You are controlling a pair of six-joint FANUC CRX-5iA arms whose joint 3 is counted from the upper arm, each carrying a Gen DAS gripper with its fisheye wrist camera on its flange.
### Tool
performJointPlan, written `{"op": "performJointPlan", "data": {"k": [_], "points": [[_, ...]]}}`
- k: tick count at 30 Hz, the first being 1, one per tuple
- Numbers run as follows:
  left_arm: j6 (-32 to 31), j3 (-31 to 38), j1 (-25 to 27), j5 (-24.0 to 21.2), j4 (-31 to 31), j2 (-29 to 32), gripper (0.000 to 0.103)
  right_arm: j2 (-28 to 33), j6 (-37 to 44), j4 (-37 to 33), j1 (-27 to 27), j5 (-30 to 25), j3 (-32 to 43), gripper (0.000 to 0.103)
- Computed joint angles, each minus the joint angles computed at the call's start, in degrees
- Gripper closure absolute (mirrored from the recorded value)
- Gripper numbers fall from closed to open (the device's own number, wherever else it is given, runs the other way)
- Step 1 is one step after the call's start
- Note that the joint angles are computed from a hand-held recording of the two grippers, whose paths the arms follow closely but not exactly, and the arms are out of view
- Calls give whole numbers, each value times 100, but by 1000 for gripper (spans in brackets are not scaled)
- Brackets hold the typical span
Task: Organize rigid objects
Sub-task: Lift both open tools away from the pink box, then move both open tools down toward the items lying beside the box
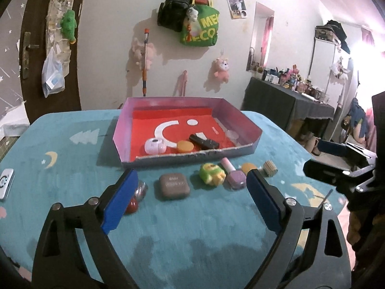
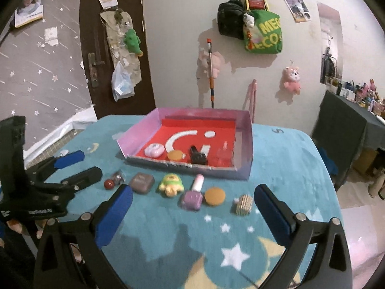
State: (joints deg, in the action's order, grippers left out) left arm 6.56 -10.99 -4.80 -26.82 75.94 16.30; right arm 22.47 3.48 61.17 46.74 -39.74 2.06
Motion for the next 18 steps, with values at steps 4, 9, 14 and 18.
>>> {"op": "performJointPlan", "data": {"k": [4, 9, 14, 18], "points": [[-123, -203, -45, 105, 159, -33, 11, 52, -564, 309, 80, -153, -231, 0], [40, -288, -47, 151, -14, 43, 11, 147, -1263, 694, 115, -215, -508, 0], [273, -321, -59, 219, -298, 188, 11, 230, -1630, 587, 64, -49, -658, 0], [588, -275, -50, 335, -643, 298, 11, 321, -1696, 450, 37, 30, -673, 0]]}}
